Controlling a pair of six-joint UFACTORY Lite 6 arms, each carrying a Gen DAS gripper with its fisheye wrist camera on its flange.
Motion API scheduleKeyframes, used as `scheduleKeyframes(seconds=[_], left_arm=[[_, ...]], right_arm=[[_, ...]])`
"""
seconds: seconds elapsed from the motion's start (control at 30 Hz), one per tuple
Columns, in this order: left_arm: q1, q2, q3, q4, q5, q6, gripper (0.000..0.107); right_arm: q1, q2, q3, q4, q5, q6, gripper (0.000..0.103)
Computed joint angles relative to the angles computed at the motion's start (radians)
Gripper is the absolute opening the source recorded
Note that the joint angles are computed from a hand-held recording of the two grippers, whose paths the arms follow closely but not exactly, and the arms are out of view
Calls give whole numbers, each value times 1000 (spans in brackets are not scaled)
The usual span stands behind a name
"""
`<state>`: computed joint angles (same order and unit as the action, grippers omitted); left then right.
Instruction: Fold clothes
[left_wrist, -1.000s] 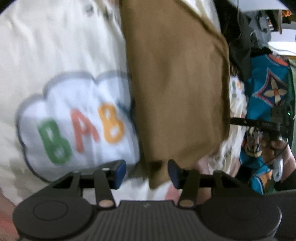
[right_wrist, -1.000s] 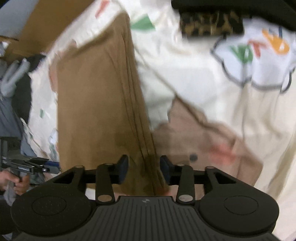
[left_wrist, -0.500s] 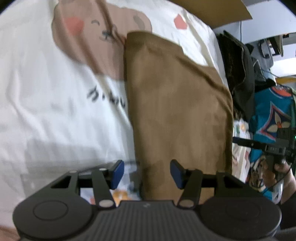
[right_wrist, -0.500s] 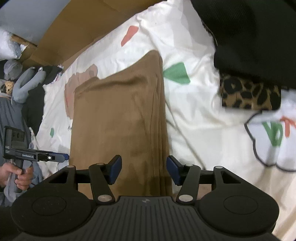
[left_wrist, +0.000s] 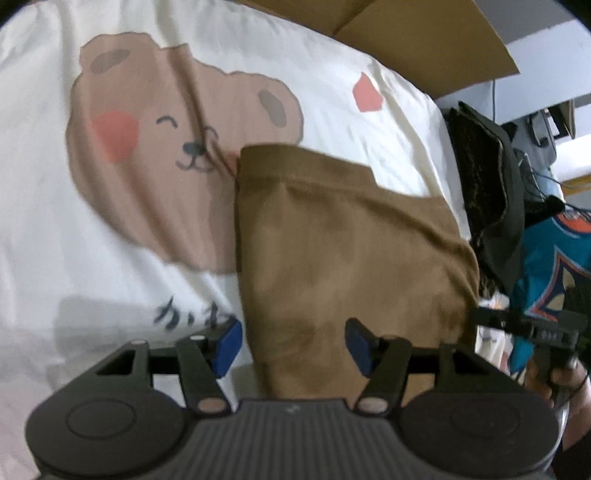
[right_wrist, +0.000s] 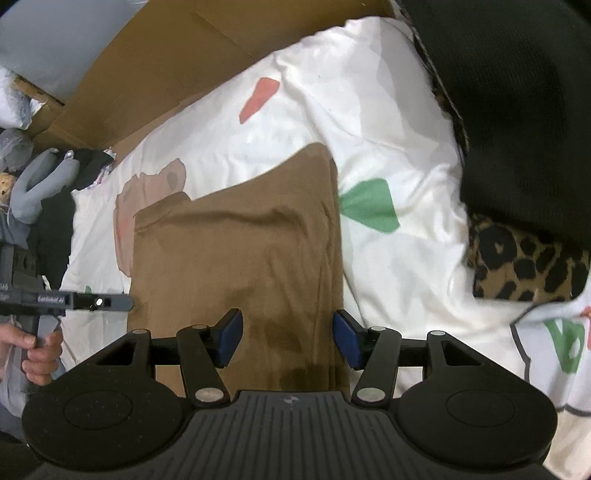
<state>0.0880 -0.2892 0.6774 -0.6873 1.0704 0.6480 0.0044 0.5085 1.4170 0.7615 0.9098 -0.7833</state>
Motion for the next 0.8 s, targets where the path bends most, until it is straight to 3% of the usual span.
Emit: scheduleKeyframes(seconds=[0.37,0.8], left_arm=[[-99,78,22,-85,-178,-74,64],[-118,169,81,-190,-291,-83,62]], right_arm=[[16,65,42,40,-77,-12,61],[33,155,93,54,-84,-17,59]])
